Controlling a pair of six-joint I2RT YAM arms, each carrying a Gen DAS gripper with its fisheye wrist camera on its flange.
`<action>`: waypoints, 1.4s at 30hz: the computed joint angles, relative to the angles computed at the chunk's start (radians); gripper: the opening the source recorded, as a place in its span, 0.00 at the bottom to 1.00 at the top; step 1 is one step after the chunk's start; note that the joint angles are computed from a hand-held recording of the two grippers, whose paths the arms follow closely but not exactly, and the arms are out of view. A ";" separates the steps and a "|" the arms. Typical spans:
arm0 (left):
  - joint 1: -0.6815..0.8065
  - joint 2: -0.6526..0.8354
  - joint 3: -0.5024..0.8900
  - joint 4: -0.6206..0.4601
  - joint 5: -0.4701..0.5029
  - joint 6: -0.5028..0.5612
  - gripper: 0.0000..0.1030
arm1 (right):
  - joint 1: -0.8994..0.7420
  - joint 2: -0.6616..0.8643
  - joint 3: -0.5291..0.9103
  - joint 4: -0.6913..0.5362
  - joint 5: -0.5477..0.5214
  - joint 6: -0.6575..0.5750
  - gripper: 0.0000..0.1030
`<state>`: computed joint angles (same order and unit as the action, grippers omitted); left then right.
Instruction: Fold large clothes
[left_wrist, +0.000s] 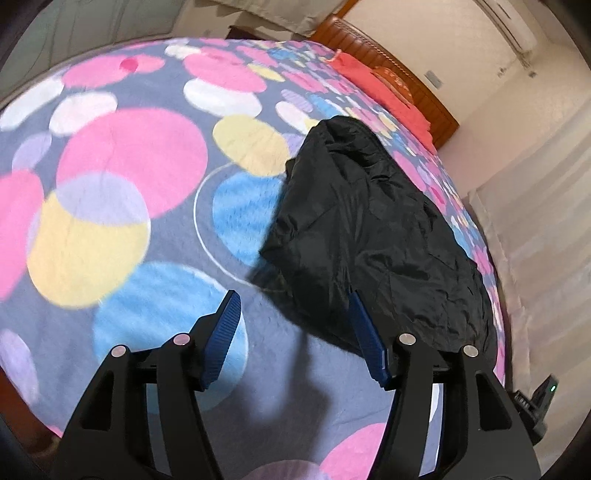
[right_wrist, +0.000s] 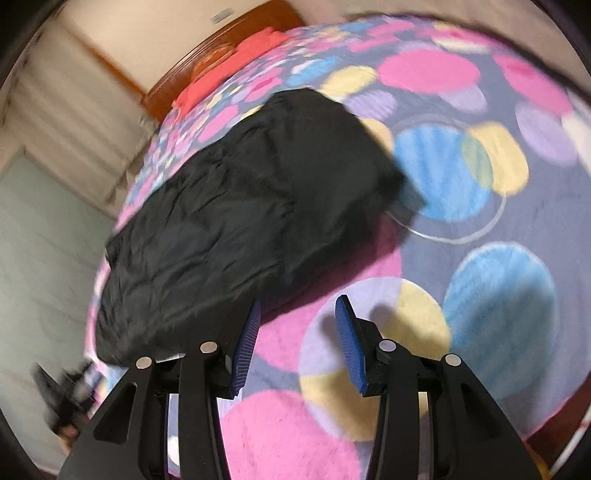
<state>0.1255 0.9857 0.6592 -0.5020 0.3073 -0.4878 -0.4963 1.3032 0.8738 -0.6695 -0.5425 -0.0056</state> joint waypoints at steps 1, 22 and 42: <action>0.020 0.013 0.019 -0.009 0.014 0.035 0.60 | 0.041 -0.030 0.001 -0.001 0.035 0.001 0.42; 0.140 0.791 0.651 -0.075 0.345 0.408 0.66 | 0.694 0.474 0.508 0.165 0.707 0.138 0.50; 0.091 1.072 0.894 -0.201 0.446 0.454 0.84 | 0.730 0.604 0.500 0.253 0.808 0.138 0.52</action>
